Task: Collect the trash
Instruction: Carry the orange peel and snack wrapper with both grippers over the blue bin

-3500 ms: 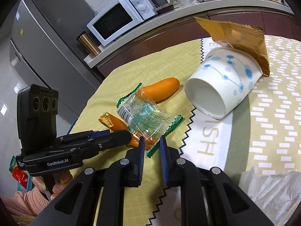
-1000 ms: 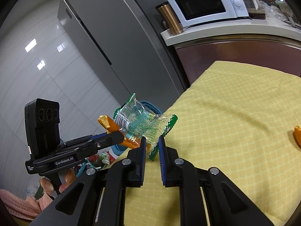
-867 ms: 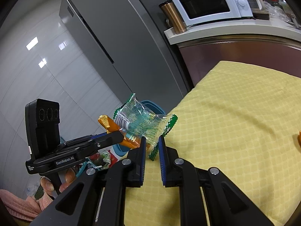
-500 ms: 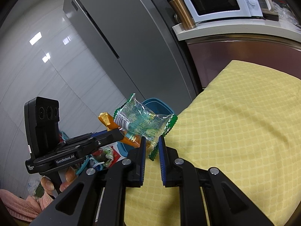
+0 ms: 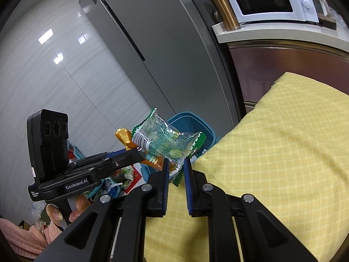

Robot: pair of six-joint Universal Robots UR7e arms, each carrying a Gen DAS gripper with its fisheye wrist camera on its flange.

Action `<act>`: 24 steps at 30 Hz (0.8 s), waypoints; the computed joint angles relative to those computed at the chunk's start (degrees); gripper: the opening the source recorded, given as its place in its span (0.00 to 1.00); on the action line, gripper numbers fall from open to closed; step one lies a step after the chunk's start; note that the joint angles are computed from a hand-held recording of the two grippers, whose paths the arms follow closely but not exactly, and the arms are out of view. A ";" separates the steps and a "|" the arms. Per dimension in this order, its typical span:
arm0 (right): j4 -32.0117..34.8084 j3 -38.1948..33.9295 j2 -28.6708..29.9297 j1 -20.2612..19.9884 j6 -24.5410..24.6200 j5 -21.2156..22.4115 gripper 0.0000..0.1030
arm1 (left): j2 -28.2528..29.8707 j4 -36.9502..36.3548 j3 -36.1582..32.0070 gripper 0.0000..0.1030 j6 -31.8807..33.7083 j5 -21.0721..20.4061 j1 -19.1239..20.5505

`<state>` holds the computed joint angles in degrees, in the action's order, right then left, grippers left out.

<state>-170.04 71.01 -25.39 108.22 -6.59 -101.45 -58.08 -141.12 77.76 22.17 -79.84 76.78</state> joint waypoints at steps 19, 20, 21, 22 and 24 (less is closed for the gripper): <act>5.40 -6.51 3.74 0.24 -1.18 0.73 0.12 | 1.22 -1.37 -2.33 0.17 -0.36 2.43 0.90; 5.80 -6.95 3.98 0.26 -1.19 0.71 0.12 | 1.32 -1.37 -2.50 0.17 -0.41 2.50 0.97; 6.22 -7.42 4.24 0.28 -1.26 0.60 0.12 | 1.42 -1.40 -2.67 0.17 -0.42 2.63 1.06; 6.60 -7.85 4.47 0.31 -1.23 0.55 0.12 | 1.53 -1.38 -2.87 0.17 -0.56 2.80 1.18; 7.48 -9.04 5.11 0.40 -1.22 0.43 0.12 | 1.83 -1.29 -3.32 0.17 -0.82 3.00 1.36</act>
<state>-162.56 61.97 -20.28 108.62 -7.81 -101.03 -56.25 -142.41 74.44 21.35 -76.84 78.13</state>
